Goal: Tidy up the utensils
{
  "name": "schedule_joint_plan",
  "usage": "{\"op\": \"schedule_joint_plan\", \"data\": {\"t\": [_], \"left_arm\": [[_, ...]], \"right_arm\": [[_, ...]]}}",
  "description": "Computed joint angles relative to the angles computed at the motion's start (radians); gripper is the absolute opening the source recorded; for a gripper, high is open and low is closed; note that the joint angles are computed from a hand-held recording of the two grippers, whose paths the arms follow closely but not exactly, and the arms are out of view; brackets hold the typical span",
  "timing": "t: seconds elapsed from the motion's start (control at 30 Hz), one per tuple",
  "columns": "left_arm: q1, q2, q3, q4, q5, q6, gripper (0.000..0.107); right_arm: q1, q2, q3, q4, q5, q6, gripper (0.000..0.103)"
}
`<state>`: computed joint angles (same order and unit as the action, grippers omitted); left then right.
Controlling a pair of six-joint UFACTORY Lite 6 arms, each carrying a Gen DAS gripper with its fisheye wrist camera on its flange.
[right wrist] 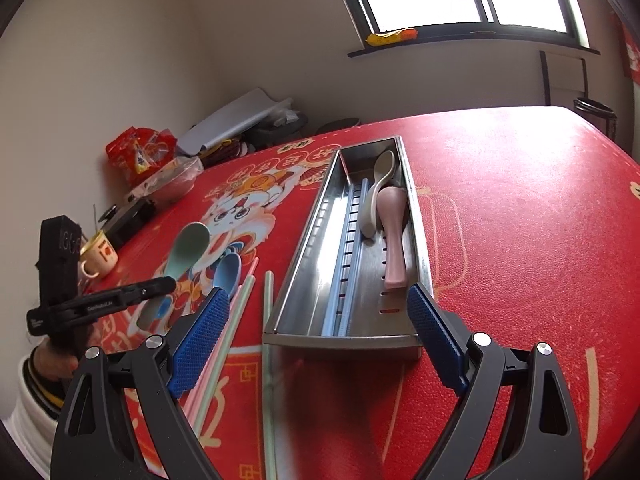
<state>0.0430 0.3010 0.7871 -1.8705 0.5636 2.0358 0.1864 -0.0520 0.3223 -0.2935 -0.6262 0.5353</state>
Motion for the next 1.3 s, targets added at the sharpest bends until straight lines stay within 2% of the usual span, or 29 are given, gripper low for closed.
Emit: {"op": "schedule_joint_plan", "data": {"t": [0.1,0.27,0.37,0.53,0.6,0.63,0.7,0.77,0.87,0.93,1.07,1.23,1.3], "left_arm": [[-0.004,0.003,-0.005,-0.019,-0.004,0.025,0.007],[0.006,0.047,0.032,0.040,-0.012,-0.049,0.007],[0.005,0.068,0.051,0.067,-0.019,-0.084,0.007],[-0.008,0.072,0.055,0.066,-0.044,-0.084,0.007],[-0.023,0.065,0.047,0.047,-0.059,-0.058,0.007],[-0.029,0.062,0.044,0.040,-0.065,-0.048,0.007],[-0.033,0.059,0.041,0.033,-0.069,-0.041,0.007],[-0.035,0.058,0.040,0.030,-0.069,-0.042,0.007],[-0.038,0.056,0.037,0.022,-0.073,-0.035,0.007],[-0.037,0.056,0.038,0.024,-0.073,-0.034,0.007],[-0.041,0.056,0.039,0.024,-0.075,-0.037,0.007],[-0.046,0.055,0.038,0.021,-0.083,-0.029,0.007],[-0.046,0.055,0.038,0.021,-0.083,-0.029,0.007]], "right_arm": [[0.042,-0.021,0.001,0.111,0.042,-0.079,0.087],[0.065,-0.084,-0.010,0.105,0.141,-0.064,0.087],[0.083,-0.188,-0.061,0.086,0.211,-0.043,0.087],[0.144,-0.334,-0.142,0.167,0.331,-0.103,0.087],[0.170,-0.339,-0.150,0.194,0.363,-0.125,0.079],[0.185,-0.330,-0.148,0.207,0.376,-0.135,0.072],[0.228,-0.306,-0.145,0.327,0.384,-0.243,0.070],[0.277,-0.249,-0.117,0.475,0.393,-0.385,0.053],[0.325,-0.149,-0.065,0.591,0.396,-0.492,0.036],[0.353,-0.083,-0.028,0.645,0.392,-0.550,0.031],[0.402,0.004,0.037,0.811,0.388,-0.710,0.029],[0.396,0.083,0.130,0.900,0.417,-0.802,0.026],[0.390,0.103,0.160,0.881,0.436,-0.780,0.026]]}}
